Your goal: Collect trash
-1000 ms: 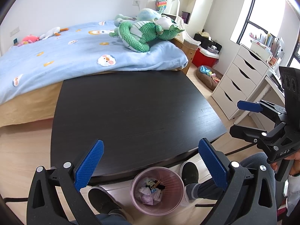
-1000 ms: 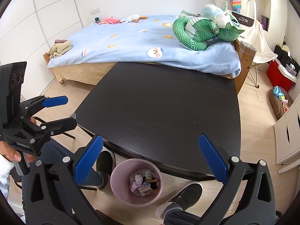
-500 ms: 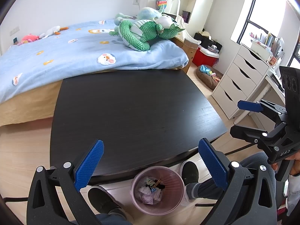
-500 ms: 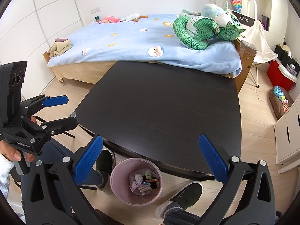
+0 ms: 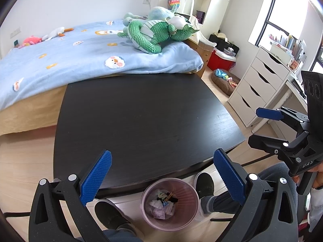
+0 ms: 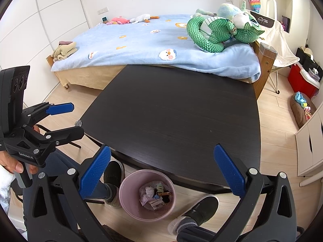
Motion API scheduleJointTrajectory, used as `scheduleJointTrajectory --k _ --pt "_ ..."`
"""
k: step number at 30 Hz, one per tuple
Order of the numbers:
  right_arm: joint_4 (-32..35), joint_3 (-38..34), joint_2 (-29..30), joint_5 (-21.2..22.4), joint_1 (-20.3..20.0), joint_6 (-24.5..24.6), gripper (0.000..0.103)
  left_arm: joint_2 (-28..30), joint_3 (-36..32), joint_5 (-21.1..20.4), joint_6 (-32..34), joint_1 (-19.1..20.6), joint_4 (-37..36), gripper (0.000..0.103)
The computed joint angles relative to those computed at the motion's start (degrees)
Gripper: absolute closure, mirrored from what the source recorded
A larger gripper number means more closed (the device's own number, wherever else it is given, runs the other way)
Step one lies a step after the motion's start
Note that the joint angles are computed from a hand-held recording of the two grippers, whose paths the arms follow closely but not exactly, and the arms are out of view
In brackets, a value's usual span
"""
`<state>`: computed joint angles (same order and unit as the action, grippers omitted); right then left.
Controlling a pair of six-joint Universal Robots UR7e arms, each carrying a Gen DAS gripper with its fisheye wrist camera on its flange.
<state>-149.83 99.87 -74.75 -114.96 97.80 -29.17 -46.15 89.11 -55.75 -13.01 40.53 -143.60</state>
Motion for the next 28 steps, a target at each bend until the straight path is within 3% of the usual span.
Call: scheduleJointTrajectory --k 16,28 --pt "-0.5 0.3 0.2 0.0 -0.2 0.0 0.003 -0.1 0.6 0.0 0.6 0.2 -0.6 0.006" --pt "-0.6 0.5 -0.5 -0.3 -0.4 0.1 0.003 0.7 -0.9 2.2 2.1 -0.1 0.5 0.006"
